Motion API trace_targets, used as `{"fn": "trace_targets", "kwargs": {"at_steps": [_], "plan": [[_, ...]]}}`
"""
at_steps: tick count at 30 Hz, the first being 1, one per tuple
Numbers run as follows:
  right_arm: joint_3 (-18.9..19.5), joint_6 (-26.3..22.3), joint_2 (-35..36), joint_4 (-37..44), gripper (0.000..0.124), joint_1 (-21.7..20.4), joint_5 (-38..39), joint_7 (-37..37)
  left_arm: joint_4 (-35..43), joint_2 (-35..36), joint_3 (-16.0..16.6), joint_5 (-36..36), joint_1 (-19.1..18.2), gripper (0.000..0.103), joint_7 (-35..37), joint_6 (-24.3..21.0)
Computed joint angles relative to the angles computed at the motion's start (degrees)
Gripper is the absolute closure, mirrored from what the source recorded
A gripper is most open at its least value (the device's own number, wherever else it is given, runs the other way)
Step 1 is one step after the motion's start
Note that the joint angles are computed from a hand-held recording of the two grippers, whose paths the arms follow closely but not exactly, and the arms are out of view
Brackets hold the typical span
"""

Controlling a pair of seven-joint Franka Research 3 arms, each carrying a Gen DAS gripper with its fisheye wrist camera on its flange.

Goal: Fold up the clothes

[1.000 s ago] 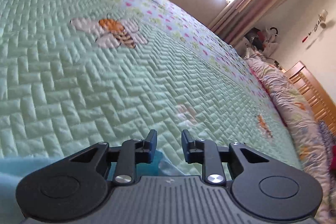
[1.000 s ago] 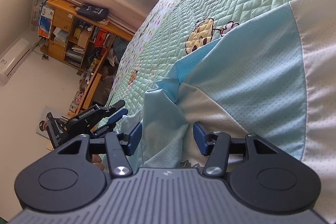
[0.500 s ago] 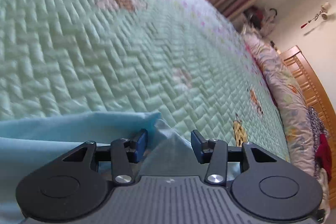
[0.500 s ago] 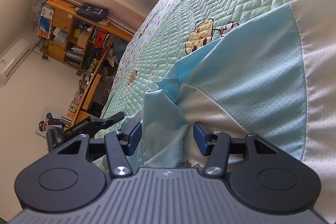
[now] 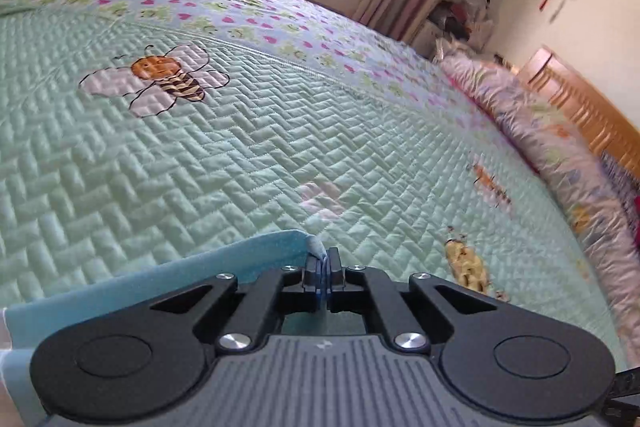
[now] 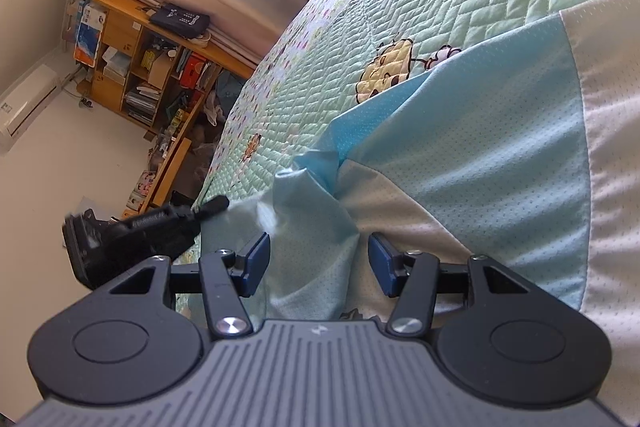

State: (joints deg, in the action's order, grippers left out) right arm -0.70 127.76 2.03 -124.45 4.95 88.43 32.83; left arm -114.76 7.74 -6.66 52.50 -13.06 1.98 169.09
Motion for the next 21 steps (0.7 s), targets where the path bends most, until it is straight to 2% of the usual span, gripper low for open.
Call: {"fn": "trace_targets", "kwargs": {"at_steps": [3, 6, 8, 11, 14, 16, 17, 19, 21], "plan": [[0.1, 0.1, 0.0, -0.1, 0.068, 0.1, 0.0, -0.8, 1.2, 1.2, -0.4, -2.4, 0.1, 0.101, 4.0, -3.3], [0.1, -0.1, 0.3, 0.0, 0.068, 0.0, 0.4, -1.1, 0.6, 0.7, 0.6, -0.3, -0.1, 0.100, 0.7, -5.5], [0.1, -0.1, 0.4, 0.0, 0.067, 0.0, 0.4, -1.3, -1.4, -0.7, 0.6, -1.9, 1.0, 0.081, -0.4, -4.8], [0.1, -0.2, 0.3, 0.1, 0.067, -0.1, 0.3, -1.2, -5.0, -5.2, 2.0, 10.9, 1.5, 0.069, -17.1, -3.9], [0.1, -0.5, 0.1, 0.0, 0.067, -0.1, 0.3, -0.5, -9.8, -10.8, 0.5, 21.4, 3.8, 0.058, -32.7, -3.6], [-0.1, -1.3, -0.4, -0.3, 0.067, -0.4, 1.0, -0.7, -13.0, -13.5, -0.7, 20.8, 5.1, 0.057, -32.2, -1.6], [-0.3, -1.8, -0.7, -0.5, 0.067, -0.5, 1.6, -1.1, -14.5, -14.3, -0.9, 18.1, 5.5, 0.055, -28.9, 0.1], [-0.9, -5.2, -1.5, -1.2, 0.067, -1.1, 4.1, -3.8, -17.2, -15.3, -1.4, 12.4, 5.6, 0.055, -21.9, 2.3], [-1.7, -11.5, -1.1, -1.0, 0.065, -1.9, 5.3, -5.3, -19.0, -15.6, -1.8, 5.5, 5.0, 0.055, -13.6, 1.6]]}}
